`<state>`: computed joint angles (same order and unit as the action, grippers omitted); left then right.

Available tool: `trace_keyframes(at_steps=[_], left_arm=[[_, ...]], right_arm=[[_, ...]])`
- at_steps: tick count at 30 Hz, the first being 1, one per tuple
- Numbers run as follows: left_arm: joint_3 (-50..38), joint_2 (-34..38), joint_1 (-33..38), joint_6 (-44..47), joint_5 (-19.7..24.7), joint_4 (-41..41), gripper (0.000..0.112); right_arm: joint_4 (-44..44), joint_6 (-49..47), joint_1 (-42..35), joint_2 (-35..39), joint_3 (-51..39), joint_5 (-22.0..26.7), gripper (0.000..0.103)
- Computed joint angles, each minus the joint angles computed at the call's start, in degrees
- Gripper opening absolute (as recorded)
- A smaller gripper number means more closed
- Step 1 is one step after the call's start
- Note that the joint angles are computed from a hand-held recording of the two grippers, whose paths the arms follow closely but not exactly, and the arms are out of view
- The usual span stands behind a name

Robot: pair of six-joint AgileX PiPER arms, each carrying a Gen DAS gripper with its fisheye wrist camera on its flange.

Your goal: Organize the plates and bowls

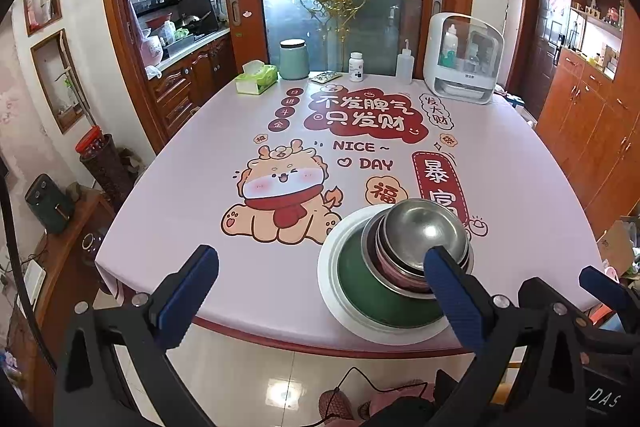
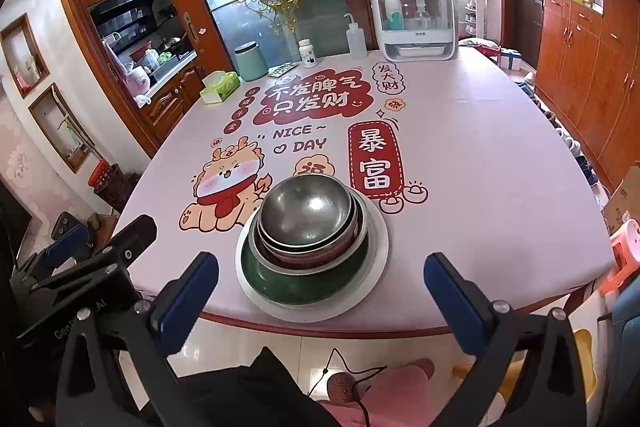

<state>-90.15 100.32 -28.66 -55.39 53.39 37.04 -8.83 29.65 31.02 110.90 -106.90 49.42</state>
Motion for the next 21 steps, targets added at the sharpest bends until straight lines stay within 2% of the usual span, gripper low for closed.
trace_keyframes(at_steps=[21], left_arm=[[1.8, -0.8, 1.7, 1.4, -1.4, -1.7, 0.102]], right_arm=[[-0.4, 0.9, 1.1, 1.8, -2.1, 1.1, 0.103]])
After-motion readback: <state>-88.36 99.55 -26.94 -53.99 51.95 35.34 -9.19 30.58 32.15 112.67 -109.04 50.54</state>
